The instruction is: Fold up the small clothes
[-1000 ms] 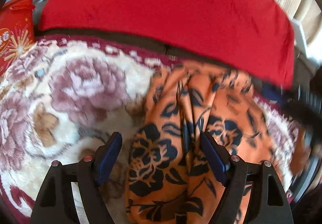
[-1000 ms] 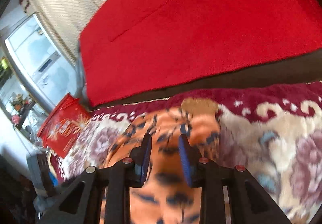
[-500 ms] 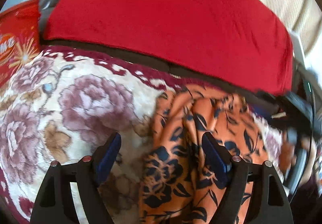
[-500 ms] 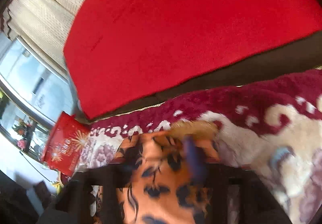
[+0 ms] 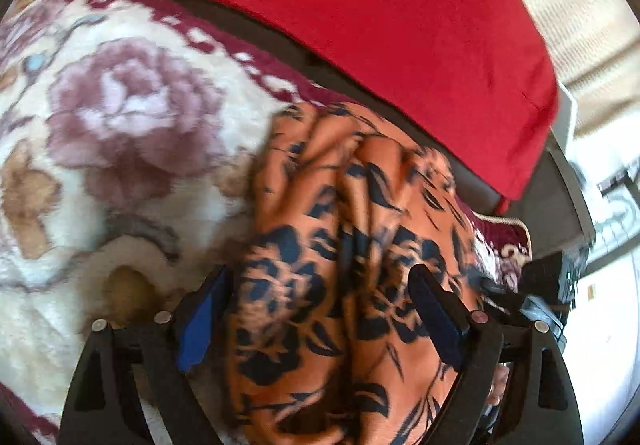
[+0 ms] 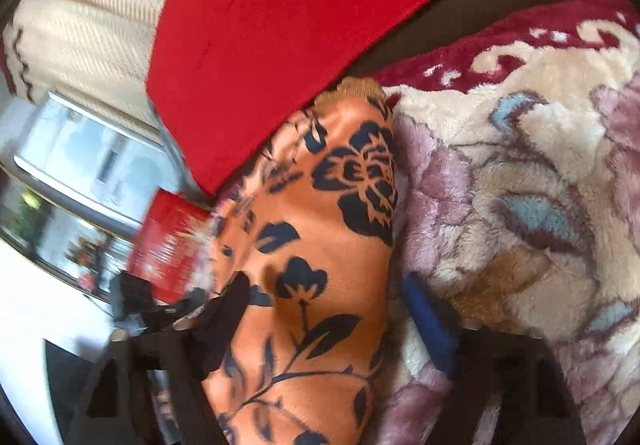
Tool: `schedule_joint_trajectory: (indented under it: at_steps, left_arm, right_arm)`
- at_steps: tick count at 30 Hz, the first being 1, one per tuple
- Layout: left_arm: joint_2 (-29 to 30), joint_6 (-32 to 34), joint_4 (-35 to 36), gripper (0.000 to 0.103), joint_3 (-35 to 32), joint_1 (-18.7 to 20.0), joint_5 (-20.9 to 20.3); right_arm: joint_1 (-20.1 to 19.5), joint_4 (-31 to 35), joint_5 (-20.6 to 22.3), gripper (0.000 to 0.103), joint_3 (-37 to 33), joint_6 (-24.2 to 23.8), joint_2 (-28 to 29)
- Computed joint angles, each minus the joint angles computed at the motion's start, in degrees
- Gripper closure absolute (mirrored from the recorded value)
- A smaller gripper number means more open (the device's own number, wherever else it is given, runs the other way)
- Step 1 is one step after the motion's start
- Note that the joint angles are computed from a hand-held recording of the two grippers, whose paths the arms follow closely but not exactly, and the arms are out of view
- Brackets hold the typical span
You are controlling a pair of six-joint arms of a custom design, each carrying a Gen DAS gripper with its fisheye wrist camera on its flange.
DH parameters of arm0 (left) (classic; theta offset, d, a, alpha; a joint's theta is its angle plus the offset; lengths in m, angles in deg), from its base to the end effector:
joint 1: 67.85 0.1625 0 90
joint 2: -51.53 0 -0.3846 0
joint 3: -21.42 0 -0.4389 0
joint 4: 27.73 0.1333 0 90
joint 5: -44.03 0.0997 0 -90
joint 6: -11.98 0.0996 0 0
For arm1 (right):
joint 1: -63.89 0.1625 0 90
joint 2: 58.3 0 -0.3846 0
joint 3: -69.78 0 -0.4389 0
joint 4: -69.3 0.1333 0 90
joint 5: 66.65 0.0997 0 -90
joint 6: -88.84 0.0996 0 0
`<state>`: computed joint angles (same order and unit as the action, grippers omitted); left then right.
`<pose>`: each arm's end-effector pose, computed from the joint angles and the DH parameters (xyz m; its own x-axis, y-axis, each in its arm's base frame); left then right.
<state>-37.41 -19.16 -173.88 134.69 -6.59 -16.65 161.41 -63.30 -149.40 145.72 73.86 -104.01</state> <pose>-0.0988 -0.5589 0.3450 -0.9719 -0.2202 -0.0835 -0.1098 0.7374 -0.6665 0.2449 -0.7406 0.1417 -0.9136 -0.4016 -0.0637 -0.3768 0.8950 -0.2388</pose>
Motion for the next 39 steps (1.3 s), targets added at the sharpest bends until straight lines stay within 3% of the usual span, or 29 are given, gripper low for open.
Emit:
schedule_joint_trajectory:
  at_steps: [2,5,6,8,10,17,18,19,20,21,22,25,27,28,29,30,39]
  left_arm:
    - [0.54,1.76,1.39,0.041,-0.32,-1.23,2.69]
    - [1.0,1.87,1.0,0.04,-0.86,-0.63,2.1]
    - [0.38,0.89,1.71,0.031,-0.85,-0.29,1.41]
    - [0.54,-1.46,3.63,0.018,-1.36,0.23,1.08]
    - [0.78,-2.2,4.69,0.017,-1.57,0.51,0.59]
    - [0.79,-2.2,2.1,0.017,-0.88,2.73,-6.71]
    - [0.62,-2.01,1.7,0.017,-0.62,2.77,-6.8]
    - [0.51,-1.69,1.31,0.017,-0.41,2.84,-6.96]
    - [0.42,-1.38,0.48,0.018,-0.12,2.87,-7.11]
    - [0.34,-1.12,-0.39,0.018,0.19,2.95,-7.24]
    - [0.32,-0.97,-0.92,0.018,0.36,2.97,-7.13]
    - [0.39,-1.05,-1.01,0.018,0.25,2.8,-6.54]
    - [0.27,-1.28,0.59,0.018,-0.29,2.51,-5.92]
    - [0.16,-1.46,1.19,0.018,-0.47,2.29,-5.66]
    - [-0.39,-1.37,1.34,0.018,-0.17,1.89,-5.35]
    - [-1.1,-1.39,1.34,0.018,0.22,1.48,-5.32]
    - [-6.97,-2.45,0.26,0.017,5.06,1.13,-11.44]
  right_arm:
    - [1.19,-3.02,-2.47,0.059,1.42,-3.57,-0.25]
    - [1.92,-3.94,-2.2,0.059,1.84,-5.61,-0.69]
    - [1.84,-2.92,-1.49,0.057,1.05,-5.33,-0.31]
    - [1.18,0.16,0.38,0.039,-1.76,-1.69,1.25]
    - [-0.01,-0.25,3.65,0.024,-3.17,2.82,2.27]
    - [-0.84,-1.32,6.76,0.024,-9.02,8.55,7.26]
    - [-0.89,-2.56,7.46,0.025,-9.27,9.1,7.97]
    - [-0.65,-3.19,6.97,0.033,-9.66,9.15,8.79]
    - [-0.19,-2.97,5.38,0.056,-10.23,8.46,9.33]
    - [0.15,-1.85,4.07,0.061,-10.94,7.34,9.73]
    - [0.62,-2.11,2.11,0.062,-10.98,6.71,9.82]
    - [0.73,-2.55,3.39,0.061,-10.44,6.82,9.4]
    - [0.52,-1.54,3.62,0.047,-9.41,8.56,8.11]
    - [0.26,-0.74,4.06,0.03,-8.96,9.31,7.49]
    - [-0.02,-0.58,5.47,0.026,-8.02,9.79,6.69]
    - [-0.21,-0.43,6.79,0.026,-6.92,9.57,5.52]
    - [0.17,3.61,3.68,0.026,2.76,6.7,-3.6]
